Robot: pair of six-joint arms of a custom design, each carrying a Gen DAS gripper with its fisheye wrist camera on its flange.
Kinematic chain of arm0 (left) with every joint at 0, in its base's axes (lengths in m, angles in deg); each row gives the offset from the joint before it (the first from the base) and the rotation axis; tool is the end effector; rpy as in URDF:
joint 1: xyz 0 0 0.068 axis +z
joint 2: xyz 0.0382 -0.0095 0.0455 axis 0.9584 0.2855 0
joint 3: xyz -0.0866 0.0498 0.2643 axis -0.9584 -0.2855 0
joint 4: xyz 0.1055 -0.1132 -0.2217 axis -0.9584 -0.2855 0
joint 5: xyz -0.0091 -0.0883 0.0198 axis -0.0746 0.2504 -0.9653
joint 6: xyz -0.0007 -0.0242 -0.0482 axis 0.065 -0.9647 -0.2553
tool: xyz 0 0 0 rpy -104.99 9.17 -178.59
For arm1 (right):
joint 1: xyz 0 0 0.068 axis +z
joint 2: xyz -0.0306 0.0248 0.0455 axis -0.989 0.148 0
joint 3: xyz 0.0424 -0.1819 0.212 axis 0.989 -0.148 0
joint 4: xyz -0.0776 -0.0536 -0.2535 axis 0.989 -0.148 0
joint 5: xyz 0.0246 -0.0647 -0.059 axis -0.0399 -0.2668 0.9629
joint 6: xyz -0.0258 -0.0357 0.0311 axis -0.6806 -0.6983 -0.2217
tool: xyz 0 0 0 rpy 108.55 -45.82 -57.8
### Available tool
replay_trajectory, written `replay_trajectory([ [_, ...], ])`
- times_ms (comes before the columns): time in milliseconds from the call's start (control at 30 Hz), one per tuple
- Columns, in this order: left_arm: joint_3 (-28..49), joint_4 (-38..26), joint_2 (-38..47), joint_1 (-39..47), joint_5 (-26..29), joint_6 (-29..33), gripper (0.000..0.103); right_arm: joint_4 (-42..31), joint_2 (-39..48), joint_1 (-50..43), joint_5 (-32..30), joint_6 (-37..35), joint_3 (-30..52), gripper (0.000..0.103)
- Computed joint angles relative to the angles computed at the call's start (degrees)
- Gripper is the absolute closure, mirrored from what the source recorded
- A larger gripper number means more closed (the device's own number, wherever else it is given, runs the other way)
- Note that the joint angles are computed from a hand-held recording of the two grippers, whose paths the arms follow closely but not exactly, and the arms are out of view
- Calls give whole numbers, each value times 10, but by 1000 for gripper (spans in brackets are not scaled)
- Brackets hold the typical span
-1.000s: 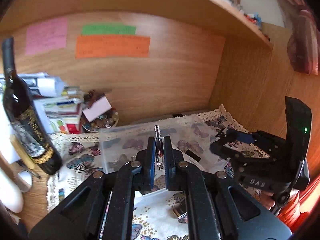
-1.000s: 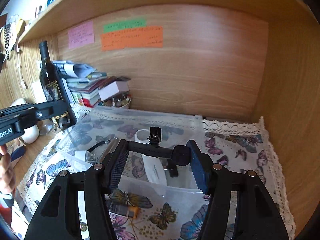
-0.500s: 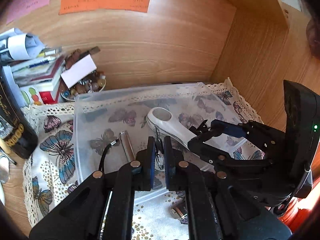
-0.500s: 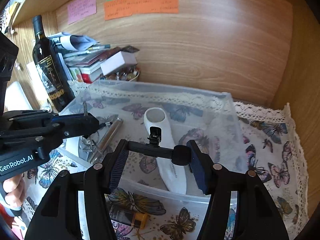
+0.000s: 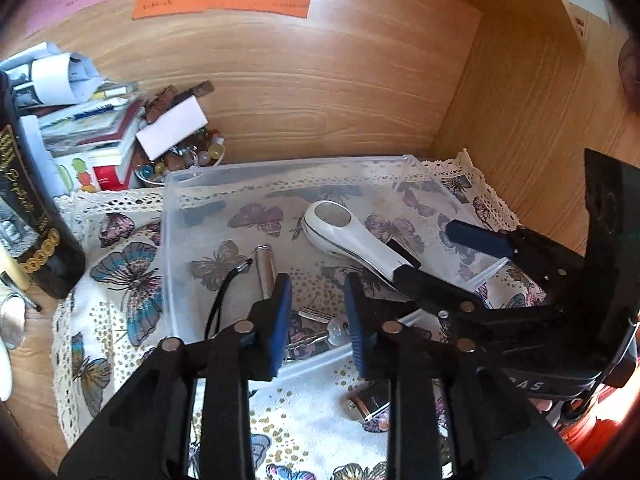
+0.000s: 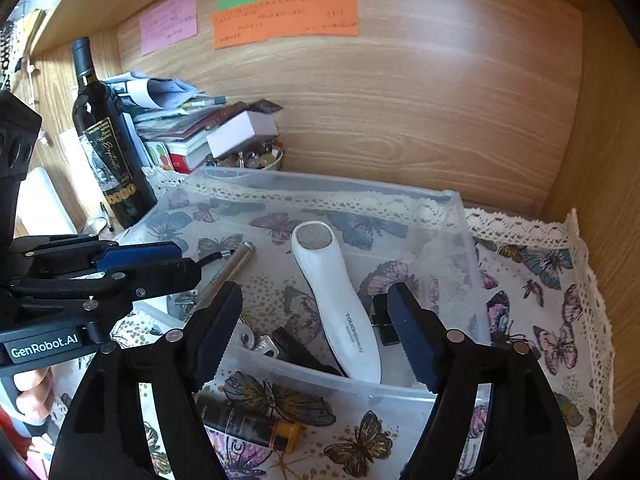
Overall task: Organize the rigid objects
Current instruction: 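Place the keys and black clip into the clear box and release, then grasp the black-and-gold lighter with the left gripper while the right gripper grasps the black grinder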
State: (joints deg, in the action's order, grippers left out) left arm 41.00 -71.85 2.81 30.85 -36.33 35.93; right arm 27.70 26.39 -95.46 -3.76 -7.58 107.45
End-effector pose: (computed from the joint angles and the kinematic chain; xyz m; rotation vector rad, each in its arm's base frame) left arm 0.2137 -0.1765 0.2123 -0.1604 2.3332 -0.2162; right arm 0.2545 -0.0405 0.1934 -0.7785 2.1663 0.3805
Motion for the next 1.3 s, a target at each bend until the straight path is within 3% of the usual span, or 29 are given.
replay_trajectory([
  [267, -6, -63, -53, -77, -100, -41, 39, -47, -65, -65, -47, -50, -18, 24],
  [467, -10, -149, -73, -164, -185, -123, 19, -128, -94, -137, -82, -128, -37, 23],
  [633, -15, -221, -66, -224, -217, -216, 10, -189, -98, -181, -82, -215, -70, 23],
  [867, -37, -237, -21, -280, -182, -313, 9, -211, -82, -206, -53, -286, -122, 24],
  [900, -40, -235, -15, -287, -180, -326, 9, -205, -79, -204, -46, -292, -131, 27],
  [1000, -52, -225, -9, -293, -168, -345, 9, -176, -73, -187, -23, -289, -150, 53],
  [1100, -58, -205, -11, -283, -153, -336, 9, -177, -82, -195, -29, -300, -150, 71],
  [1300, -34, -147, 20, -227, -122, -229, 9, -174, -48, -221, -50, -282, -112, 73],
])
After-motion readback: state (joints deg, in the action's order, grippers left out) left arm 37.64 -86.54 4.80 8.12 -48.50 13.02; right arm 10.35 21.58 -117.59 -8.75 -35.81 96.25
